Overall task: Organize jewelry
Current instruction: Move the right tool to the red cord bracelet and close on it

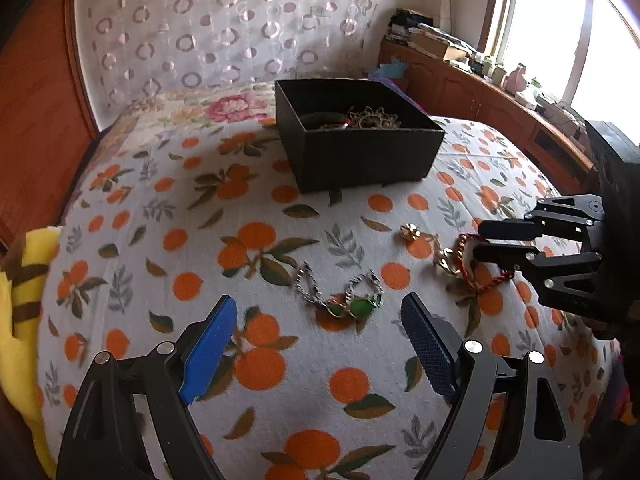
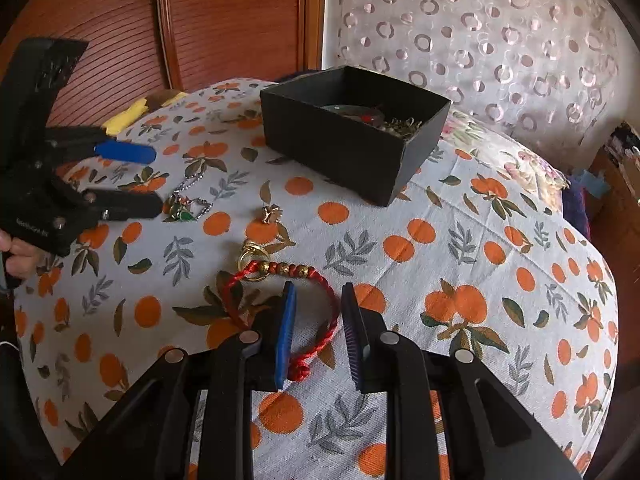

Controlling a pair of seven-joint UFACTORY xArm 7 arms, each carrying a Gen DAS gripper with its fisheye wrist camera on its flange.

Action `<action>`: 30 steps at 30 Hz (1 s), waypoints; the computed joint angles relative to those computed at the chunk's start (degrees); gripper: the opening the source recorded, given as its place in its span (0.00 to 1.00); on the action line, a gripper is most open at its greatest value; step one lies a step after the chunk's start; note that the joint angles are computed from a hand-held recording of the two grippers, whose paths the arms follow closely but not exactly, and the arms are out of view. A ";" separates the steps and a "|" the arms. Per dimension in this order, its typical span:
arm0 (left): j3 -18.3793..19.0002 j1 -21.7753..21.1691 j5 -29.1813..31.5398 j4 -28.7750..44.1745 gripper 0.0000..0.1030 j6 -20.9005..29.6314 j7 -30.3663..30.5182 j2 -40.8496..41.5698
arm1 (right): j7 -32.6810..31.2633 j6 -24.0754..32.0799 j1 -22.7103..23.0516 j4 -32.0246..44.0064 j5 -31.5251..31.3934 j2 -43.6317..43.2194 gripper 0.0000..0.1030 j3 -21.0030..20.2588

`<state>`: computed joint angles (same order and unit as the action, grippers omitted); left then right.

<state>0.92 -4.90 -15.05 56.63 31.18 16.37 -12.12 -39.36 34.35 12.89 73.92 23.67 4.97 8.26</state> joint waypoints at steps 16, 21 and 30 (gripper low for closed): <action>-3.43 1.71 12.61 2.49 0.72 -2.35 -15.47 3.77 | -0.14 -0.45 0.01 -0.40 0.06 -0.20 0.25 0.01; -2.77 2.01 15.13 1.39 0.72 -0.37 -16.53 2.34 | -0.18 -0.46 0.01 -0.43 0.09 -0.23 0.25 0.00; -2.04 3.97 18.44 -1.39 0.72 1.85 -17.70 -1.41 | -0.13 -0.56 0.05 -0.48 -0.05 -0.30 0.25 -0.02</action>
<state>-1.12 -0.93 3.39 55.24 33.03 -1.33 -13.53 -39.49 33.79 12.94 73.43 23.61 4.67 8.24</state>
